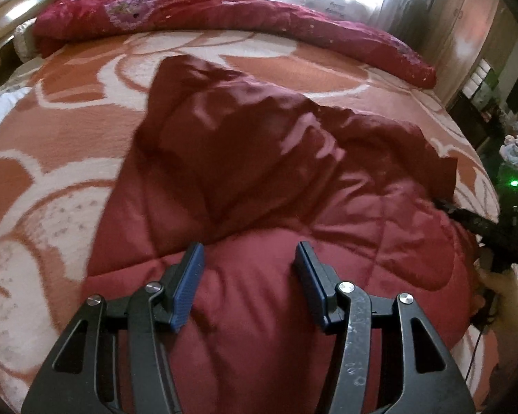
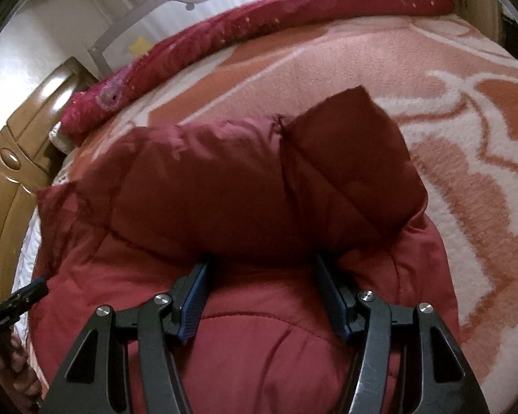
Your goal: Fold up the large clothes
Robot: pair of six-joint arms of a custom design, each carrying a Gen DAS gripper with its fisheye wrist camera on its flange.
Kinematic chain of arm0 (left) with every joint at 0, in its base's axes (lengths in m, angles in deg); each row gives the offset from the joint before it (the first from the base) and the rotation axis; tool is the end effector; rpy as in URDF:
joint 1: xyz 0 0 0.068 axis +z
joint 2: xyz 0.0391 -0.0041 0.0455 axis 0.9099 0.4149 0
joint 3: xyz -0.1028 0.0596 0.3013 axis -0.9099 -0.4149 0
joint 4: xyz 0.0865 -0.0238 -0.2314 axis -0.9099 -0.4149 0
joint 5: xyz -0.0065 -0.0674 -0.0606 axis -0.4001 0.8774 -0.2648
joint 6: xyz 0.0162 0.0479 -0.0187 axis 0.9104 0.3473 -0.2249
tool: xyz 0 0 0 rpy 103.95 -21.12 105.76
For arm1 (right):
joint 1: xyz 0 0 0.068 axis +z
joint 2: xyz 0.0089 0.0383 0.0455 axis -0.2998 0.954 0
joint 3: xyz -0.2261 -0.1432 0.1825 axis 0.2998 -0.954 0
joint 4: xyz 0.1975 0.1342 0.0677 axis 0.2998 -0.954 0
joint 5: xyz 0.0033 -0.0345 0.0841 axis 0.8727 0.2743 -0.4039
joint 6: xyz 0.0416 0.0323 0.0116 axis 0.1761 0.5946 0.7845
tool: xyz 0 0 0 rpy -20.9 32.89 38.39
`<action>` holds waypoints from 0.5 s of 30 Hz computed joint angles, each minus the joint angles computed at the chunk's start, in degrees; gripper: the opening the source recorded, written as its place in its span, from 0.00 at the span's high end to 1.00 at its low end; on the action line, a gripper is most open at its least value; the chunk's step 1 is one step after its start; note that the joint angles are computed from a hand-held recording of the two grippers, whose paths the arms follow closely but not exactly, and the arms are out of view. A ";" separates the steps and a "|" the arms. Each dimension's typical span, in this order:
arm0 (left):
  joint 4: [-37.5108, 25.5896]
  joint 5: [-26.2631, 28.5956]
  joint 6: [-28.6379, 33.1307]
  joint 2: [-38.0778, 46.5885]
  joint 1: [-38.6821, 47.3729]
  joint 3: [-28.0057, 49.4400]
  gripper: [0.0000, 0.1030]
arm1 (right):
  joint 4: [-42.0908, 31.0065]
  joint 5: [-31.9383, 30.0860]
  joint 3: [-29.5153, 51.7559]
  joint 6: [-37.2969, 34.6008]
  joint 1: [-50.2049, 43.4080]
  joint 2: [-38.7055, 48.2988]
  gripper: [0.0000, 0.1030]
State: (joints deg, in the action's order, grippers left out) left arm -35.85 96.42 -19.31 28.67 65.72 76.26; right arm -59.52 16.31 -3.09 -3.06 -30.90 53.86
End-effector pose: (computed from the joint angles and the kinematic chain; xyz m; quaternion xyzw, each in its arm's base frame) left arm 0.3381 -0.0107 0.2151 0.1892 0.9395 -0.1290 0.2547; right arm 0.2604 -0.0531 0.1918 0.2066 0.9107 0.1316 0.3325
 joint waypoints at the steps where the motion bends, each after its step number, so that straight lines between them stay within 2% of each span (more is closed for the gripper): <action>1: -0.42 0.28 0.50 0.09 0.62 0.23 0.47 | -1.08 -0.81 -0.40 -0.26 -0.24 -2.13 0.39; 3: -2.29 2.08 1.87 -0.07 2.31 0.98 0.47 | -3.82 -1.07 -1.30 -0.46 -0.55 -6.90 0.37; 5: -3.74 3.76 3.08 -1.00 4.06 1.10 0.46 | -6.89 -2.68 -2.58 -1.55 -1.62 -13.02 0.25; 8: -4.23 5.65 3.67 -2.45 6.06 0.55 0.39 | -11.51 -4.72 -4.32 -4.20 -3.60 -20.91 0.15; 11: -4.21 7.54 4.50 -3.88 8.87 -0.52 0.29 | -16.80 -7.22 -5.46 -7.17 -7.00 -25.63 0.15; 15: -5.57 9.66 6.28 -4.06 12.46 -0.79 0.26 | -21.70 -11.59 -7.13 -11.44 -14.01 -29.34 0.15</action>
State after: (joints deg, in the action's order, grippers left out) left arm -41.42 106.07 -13.04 24.60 78.18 75.47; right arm -81.23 4.72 -10.21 -14.50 -44.91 24.53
